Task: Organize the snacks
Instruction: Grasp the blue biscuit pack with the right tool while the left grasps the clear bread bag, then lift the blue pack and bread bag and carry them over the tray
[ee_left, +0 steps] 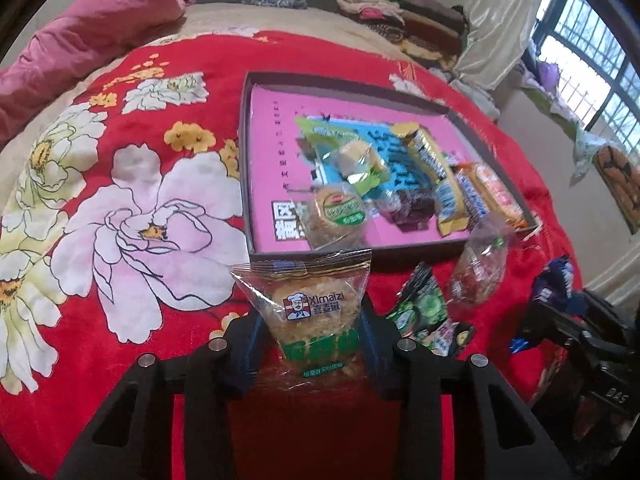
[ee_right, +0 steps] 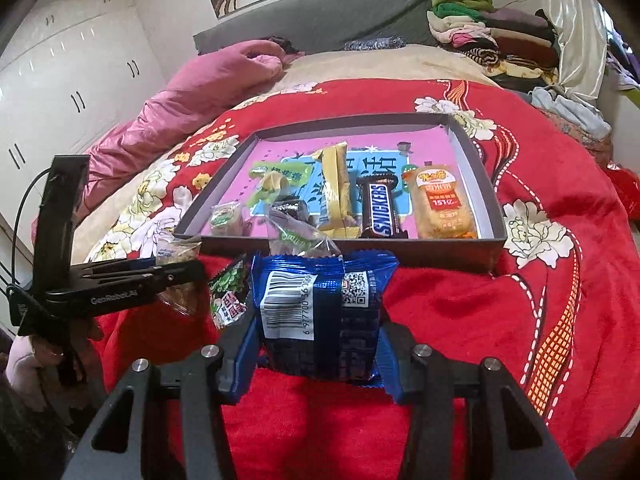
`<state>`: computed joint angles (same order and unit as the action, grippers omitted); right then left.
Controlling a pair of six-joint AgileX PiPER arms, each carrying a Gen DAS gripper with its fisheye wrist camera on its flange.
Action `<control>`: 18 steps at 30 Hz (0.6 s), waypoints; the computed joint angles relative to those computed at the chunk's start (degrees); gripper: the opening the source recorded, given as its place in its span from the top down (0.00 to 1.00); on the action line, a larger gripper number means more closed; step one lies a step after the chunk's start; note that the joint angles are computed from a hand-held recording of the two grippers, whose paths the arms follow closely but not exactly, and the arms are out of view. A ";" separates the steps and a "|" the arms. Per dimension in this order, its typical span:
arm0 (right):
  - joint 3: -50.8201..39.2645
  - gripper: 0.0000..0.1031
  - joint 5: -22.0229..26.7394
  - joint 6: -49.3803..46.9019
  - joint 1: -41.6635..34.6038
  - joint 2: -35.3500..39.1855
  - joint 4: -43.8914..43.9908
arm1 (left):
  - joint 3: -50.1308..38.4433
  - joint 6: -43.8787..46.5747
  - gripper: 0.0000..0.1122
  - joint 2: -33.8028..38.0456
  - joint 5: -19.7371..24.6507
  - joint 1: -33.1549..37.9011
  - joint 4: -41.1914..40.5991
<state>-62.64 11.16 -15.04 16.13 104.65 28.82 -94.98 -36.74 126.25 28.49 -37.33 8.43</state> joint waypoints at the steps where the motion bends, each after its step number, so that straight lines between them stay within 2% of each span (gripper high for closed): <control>1: 0.32 0.51 -0.24 -1.75 -0.18 -0.21 1.65 | 0.86 -0.23 0.62 -0.77 -0.80 0.00 0.18; 6: 0.59 0.51 -0.78 -5.43 -0.47 -0.58 4.95 | 5.14 -4.77 0.62 -4.72 -3.56 -0.58 4.91; 13: 0.81 0.51 -1.82 -2.81 -0.35 -1.76 2.28 | 6.91 -2.90 0.62 -7.25 -5.60 0.13 2.33; 18: 0.69 0.51 -2.04 0.59 -0.28 -2.47 -0.92 | 7.89 -5.31 0.62 -8.66 -6.12 -0.33 4.64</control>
